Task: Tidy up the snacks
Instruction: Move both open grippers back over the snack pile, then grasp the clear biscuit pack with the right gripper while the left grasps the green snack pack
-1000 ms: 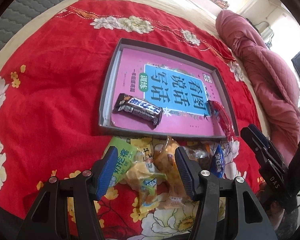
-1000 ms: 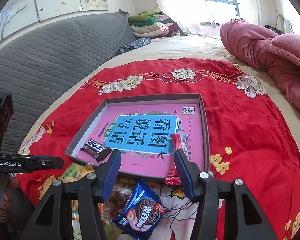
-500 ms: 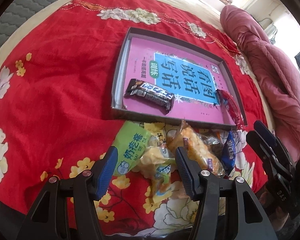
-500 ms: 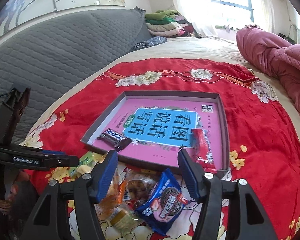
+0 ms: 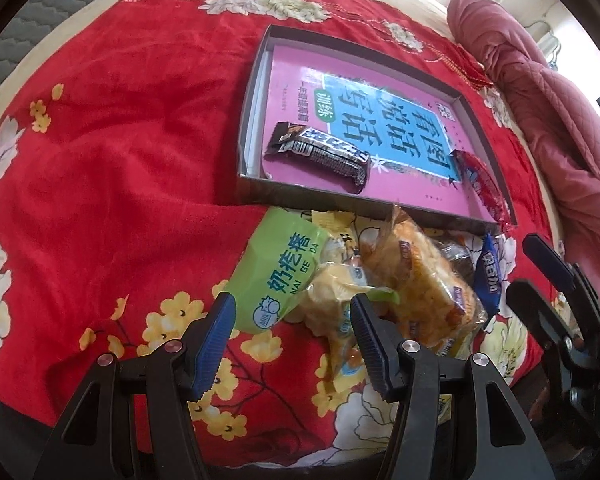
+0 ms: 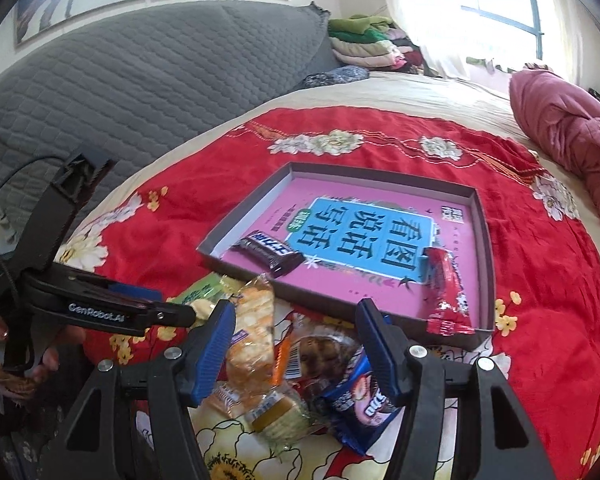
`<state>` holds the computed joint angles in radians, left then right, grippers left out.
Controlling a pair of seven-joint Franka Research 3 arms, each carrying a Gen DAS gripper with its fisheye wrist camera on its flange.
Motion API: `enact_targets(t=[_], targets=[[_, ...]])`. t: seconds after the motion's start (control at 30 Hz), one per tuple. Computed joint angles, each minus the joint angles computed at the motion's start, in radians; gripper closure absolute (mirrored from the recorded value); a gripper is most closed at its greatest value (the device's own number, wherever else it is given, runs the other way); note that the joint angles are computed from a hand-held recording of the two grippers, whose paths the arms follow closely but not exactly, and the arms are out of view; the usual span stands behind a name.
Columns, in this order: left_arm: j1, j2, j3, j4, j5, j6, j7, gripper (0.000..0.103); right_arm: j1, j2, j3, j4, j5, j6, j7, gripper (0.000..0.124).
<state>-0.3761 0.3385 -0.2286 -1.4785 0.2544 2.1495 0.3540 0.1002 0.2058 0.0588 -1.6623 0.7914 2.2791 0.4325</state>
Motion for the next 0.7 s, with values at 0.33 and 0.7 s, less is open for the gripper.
enact_targets(t=[0.33,0.7], targets=[[0.013,0.004,-0.005,-0.027,-0.033,0.063,0.019,0.038,0.014,-0.009,0.000,-0.022,-0.049,-0.044,-0.038,0.062],[0.030,0.003,-0.005,-0.072,-0.065,0.138,0.030,0.033,0.032,-0.016,0.003,-0.059,-0.085,-0.037,-0.083,0.062]])
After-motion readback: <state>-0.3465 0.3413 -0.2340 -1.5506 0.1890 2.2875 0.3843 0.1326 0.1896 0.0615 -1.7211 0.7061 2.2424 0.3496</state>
